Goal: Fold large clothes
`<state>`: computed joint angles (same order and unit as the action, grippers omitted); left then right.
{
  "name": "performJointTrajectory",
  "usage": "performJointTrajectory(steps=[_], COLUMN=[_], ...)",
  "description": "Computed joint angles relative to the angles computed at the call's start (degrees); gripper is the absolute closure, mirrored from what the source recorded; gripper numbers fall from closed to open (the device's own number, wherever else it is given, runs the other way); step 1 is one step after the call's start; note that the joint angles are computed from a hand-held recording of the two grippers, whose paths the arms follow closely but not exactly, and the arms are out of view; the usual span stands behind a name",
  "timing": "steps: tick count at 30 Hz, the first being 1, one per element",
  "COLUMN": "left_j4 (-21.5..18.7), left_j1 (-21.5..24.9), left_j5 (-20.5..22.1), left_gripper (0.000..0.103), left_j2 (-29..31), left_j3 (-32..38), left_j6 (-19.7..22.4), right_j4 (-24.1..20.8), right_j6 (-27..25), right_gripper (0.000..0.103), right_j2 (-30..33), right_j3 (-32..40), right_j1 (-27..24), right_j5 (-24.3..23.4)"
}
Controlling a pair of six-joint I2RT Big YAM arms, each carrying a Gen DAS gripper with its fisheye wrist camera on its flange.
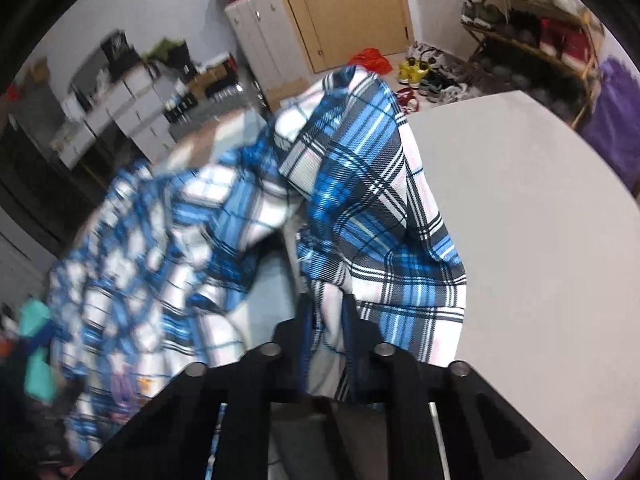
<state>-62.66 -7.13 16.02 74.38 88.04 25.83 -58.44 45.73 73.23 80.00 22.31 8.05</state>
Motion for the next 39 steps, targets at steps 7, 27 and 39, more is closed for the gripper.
performJointTrajectory(steps=[7, 27, 39], left_j4=[1.5, 10.0, 6.3], left_j1=[-4.4, -13.0, -11.0], left_j5=[-5.4, -11.6, 6.2], left_gripper=[0.001, 0.001, 0.026], left_j2=[3.5, 7.3, 7.1], left_j3=[3.2, 5.7, 7.1], left_j6=[0.6, 0.3, 4.6], right_j4=[20.0, 34.3, 32.4], right_j6=[12.3, 23.7, 3.1], right_gripper=[0.096, 0.096, 0.096], right_j2=[-13.8, -14.9, -15.6], right_j3=[-11.1, -0.3, 2.5], right_j1=[-10.6, -22.3, -17.4], right_j5=[-21.8, -34.1, -33.4])
